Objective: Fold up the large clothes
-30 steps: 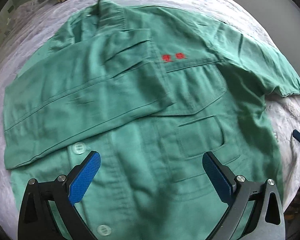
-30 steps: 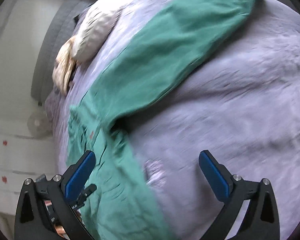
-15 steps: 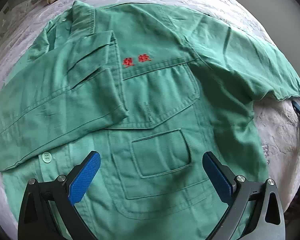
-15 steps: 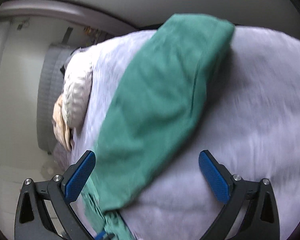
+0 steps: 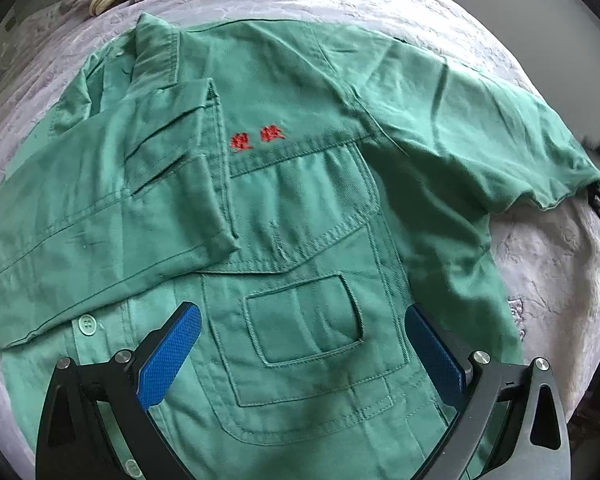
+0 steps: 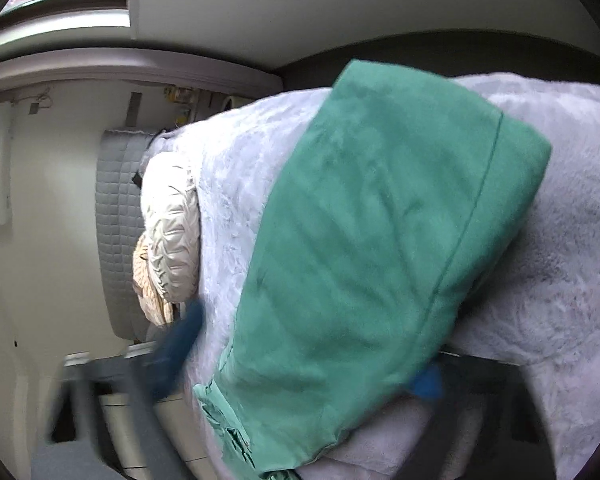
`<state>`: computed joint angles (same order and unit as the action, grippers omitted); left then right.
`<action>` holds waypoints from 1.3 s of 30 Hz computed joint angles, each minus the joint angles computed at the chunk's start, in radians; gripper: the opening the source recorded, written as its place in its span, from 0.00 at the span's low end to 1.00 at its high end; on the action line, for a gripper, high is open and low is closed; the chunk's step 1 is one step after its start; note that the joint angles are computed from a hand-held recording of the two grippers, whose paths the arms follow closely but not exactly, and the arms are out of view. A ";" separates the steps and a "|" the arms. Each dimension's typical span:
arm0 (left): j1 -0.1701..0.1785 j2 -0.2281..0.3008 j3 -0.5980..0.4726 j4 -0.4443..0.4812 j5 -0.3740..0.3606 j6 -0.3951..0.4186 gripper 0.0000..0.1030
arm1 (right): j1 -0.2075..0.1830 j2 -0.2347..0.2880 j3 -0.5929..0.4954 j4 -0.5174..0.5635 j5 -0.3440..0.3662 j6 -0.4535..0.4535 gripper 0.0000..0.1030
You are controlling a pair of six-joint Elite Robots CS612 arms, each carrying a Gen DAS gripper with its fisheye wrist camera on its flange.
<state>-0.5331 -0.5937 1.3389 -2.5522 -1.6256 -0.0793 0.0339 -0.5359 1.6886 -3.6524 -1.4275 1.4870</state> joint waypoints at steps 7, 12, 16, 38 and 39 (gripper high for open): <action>0.024 0.007 -0.012 -0.034 0.003 -0.040 0.99 | 0.029 -0.017 -0.036 0.019 -0.038 -0.124 0.05; 0.061 0.009 -0.011 -0.100 0.010 -0.089 0.99 | 0.073 -0.046 -0.127 0.140 -0.041 -0.355 0.05; 0.109 0.024 -0.029 -0.119 0.030 -0.119 0.99 | 0.127 -0.021 -0.283 0.248 0.004 -0.540 0.05; 0.262 0.038 0.008 -0.187 0.084 -0.135 0.99 | 0.325 0.235 -0.818 0.888 0.118 -0.743 0.57; 0.263 0.037 0.010 -0.188 0.082 -0.137 0.99 | 0.322 0.220 -0.774 0.821 0.092 -0.676 0.58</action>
<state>-0.2698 -0.5569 1.3488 -2.7405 -1.5435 -0.2164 0.3554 -0.3163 0.9148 -2.8313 -1.3355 0.8106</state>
